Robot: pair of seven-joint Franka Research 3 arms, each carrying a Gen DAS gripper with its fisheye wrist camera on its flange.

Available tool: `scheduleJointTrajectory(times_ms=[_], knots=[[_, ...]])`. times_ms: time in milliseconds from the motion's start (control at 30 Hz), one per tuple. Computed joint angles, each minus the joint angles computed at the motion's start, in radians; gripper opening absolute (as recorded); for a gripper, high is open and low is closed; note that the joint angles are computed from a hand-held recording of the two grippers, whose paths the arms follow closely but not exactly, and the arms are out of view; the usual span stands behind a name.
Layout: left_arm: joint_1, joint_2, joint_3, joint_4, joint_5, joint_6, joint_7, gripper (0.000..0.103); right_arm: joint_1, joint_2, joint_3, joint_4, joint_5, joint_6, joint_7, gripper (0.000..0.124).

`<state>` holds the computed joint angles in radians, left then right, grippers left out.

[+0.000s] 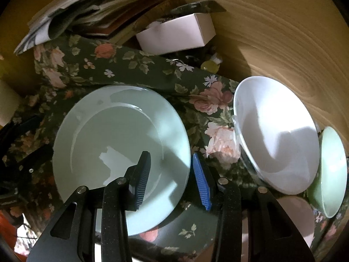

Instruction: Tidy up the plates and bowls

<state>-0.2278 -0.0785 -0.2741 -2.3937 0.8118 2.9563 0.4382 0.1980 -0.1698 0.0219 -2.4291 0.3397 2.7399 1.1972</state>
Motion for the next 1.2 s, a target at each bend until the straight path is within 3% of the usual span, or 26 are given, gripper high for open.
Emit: scheduleJointTrajectory(times_ms=[233,467,800,933,1200], knots=[[-0.006,-0.001,0.023,-0.032,-0.121,0.065,0.109,0.069,-0.011,0.020,0.018,0.020,-0.086,-0.025,0.064,0.036],[0.002,-0.034,0.020,-0.078,-0.218,0.057,0.191,0.061,0.047,-0.033,0.030,-0.033,-0.022,-0.023,0.004,0.036],[0.012,-0.079,0.023,-0.145,-0.317,0.036,0.242,0.054,0.151,-0.077,0.005,-0.109,0.211,0.028,-0.108,0.036],[0.041,-0.072,-0.004,-0.132,-0.267,0.022,0.206,0.053,0.159,-0.041,-0.027,-0.092,0.304,0.032,-0.184,0.036],[0.050,-0.038,-0.014,-0.100,-0.195,0.025,0.136,0.051,0.145,-0.042,-0.001,-0.103,0.364,0.073,-0.235,0.037]])
